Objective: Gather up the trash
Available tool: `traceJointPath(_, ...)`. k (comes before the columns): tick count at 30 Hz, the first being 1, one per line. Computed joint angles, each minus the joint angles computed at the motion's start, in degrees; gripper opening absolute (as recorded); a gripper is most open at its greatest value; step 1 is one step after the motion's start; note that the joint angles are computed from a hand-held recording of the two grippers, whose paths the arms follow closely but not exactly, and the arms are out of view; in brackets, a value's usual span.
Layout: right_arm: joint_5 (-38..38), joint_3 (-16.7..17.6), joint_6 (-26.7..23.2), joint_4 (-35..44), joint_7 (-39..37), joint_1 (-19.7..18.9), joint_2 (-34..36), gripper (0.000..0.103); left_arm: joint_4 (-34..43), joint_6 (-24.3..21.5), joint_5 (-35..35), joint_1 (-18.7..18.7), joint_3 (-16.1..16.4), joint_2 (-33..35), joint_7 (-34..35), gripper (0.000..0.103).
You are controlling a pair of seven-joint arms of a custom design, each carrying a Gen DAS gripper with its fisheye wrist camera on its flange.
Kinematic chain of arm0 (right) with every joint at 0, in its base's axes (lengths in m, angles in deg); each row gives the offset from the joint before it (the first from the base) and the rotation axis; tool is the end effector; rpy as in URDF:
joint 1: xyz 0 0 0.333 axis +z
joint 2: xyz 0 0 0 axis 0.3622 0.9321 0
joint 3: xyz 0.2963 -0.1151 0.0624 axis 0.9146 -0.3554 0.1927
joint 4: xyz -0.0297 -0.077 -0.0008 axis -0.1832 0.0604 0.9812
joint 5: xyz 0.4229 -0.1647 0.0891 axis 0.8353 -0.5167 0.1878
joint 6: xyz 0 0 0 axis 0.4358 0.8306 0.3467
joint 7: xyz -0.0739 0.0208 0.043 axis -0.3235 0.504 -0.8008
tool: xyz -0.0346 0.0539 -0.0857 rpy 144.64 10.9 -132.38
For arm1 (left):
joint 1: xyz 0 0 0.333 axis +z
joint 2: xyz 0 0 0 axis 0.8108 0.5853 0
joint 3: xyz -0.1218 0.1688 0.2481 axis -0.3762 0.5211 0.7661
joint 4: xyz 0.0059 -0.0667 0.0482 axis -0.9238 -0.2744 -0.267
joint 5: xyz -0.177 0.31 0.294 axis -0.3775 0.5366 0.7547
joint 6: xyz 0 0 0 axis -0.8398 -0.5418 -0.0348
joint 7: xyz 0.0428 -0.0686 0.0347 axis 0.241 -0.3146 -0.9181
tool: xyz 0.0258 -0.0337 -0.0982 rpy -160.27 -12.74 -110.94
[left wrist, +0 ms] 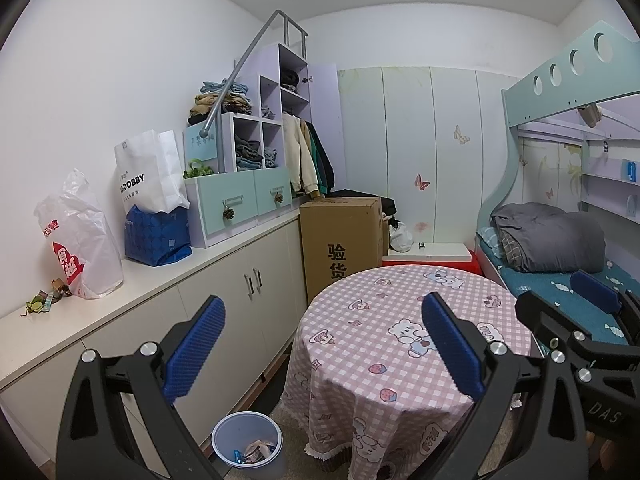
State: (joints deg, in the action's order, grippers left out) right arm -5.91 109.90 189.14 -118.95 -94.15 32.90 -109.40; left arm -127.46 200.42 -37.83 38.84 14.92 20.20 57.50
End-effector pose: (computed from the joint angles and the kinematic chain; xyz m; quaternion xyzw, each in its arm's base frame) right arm 0.4200 0.3026 0.6263 -0.4433 0.6186 -0.4704 0.4467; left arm 0.5069 -0.2212 0.6695 -0.4056 0.6764 -0.4955 0.3639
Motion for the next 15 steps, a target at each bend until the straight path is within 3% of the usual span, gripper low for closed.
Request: traceJointPath(15,0.43,-0.19,0.11,-0.08,-0.28,0.07,0.0,0.092,-0.01,0.02,-0.01,-0.57,0.56,0.29,0.48,0.097)
